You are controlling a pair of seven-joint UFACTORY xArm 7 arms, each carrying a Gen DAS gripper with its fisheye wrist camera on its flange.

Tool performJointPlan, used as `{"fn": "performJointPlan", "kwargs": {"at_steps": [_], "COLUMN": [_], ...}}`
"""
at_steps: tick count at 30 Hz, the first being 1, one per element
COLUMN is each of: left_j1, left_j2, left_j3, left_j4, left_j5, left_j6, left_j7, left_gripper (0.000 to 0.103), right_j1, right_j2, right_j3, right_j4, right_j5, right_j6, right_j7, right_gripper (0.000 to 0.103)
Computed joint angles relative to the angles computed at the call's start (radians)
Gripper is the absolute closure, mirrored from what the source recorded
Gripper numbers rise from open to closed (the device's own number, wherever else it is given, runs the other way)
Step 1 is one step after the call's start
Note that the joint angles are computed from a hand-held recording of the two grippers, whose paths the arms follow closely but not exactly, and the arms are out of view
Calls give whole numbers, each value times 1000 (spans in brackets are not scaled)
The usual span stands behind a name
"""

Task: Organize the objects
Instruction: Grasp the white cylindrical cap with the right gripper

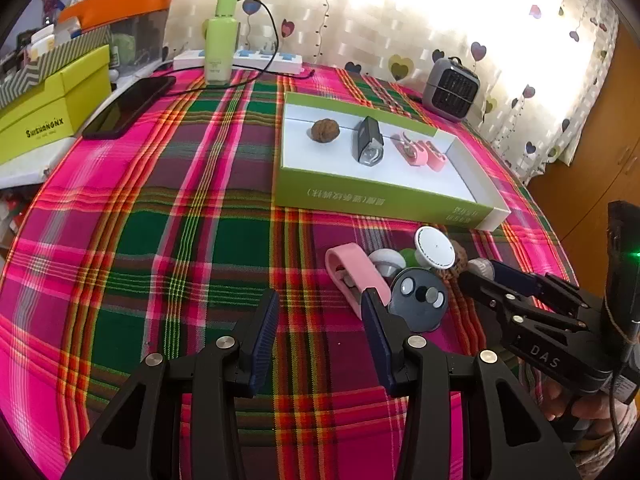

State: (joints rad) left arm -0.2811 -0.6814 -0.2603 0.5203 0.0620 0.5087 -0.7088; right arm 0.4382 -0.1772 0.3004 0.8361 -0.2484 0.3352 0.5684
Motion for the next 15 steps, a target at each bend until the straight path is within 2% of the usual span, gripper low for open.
{"fn": "performJointPlan", "kwargs": {"at_steps": [6,10,15], "left_j1": [-2,-2,0], "left_j2": [-1,17,41], "left_j3": [-1,-2,-7], "left_j4": [5,18,34], "left_j5": [-1,0,5], "left_j6": [-2,-3,-9], "left_j7": [-4,-3,-6], "left_gripper": [62,62,62], "right_j1": [4,-1,1], "right_j2": [1,-1,-8], "right_j3": [-10,-8,-11], "right_j4": [-6,-9,-16], "right_j5": [19,20,29], "right_j6": [-16,-26,-32], "right_j7": [-12,-15,-30], "right_gripper": [59,74,83]}}
